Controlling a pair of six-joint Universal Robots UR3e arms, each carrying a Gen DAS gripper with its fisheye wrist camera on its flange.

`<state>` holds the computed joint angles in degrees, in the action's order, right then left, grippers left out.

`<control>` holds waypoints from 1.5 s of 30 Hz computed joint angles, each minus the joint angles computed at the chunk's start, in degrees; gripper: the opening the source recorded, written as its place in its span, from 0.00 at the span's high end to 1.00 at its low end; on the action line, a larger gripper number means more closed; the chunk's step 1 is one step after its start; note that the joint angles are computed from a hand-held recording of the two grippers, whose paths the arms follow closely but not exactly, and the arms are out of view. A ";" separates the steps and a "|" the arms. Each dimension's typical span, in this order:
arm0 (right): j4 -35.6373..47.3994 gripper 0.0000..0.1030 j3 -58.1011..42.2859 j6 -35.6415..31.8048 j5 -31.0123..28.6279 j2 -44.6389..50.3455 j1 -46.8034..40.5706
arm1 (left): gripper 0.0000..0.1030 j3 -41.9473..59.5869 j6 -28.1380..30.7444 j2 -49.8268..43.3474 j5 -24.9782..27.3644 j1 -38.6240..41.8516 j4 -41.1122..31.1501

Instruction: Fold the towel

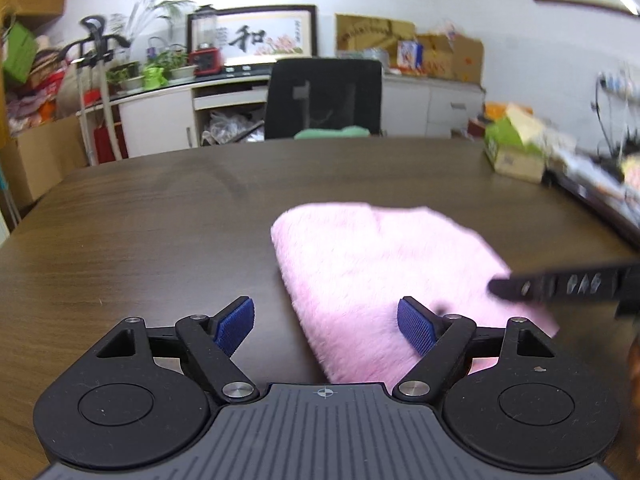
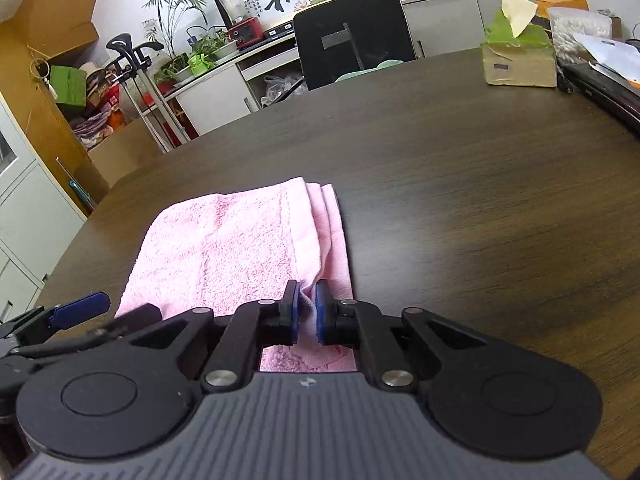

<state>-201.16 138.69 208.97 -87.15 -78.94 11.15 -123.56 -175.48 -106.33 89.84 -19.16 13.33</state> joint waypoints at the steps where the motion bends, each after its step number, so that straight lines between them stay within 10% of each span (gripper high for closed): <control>1: 0.21 0.92 0.37 -0.33 1.14 -0.44 -0.69 | 0.21 0.68 1.05 -0.17 1.03 -0.49 -1.17; 11: 0.64 0.86 0.67 -3.83 0.99 -1.80 0.11 | 0.27 2.26 7.48 -5.56 9.37 -7.04 5.04; 27: 8.50 0.77 -22.53 -8.32 -13.51 5.72 11.97 | 0.30 0.14 6.47 -3.50 -0.84 -1.02 3.27; 33: 8.60 0.74 -23.24 -9.24 12.22 10.76 1.44 | 0.28 -0.48 6.70 -2.84 -2.39 0.21 2.98; 36: 14.05 0.88 -24.85 -7.16 6.13 11.86 1.63 | 0.24 -0.88 6.11 -2.51 -2.20 0.24 2.97; 45: 13.10 0.77 -26.62 -10.66 4.24 10.12 3.18 | 0.22 -1.35 4.24 -1.66 -2.83 1.13 1.89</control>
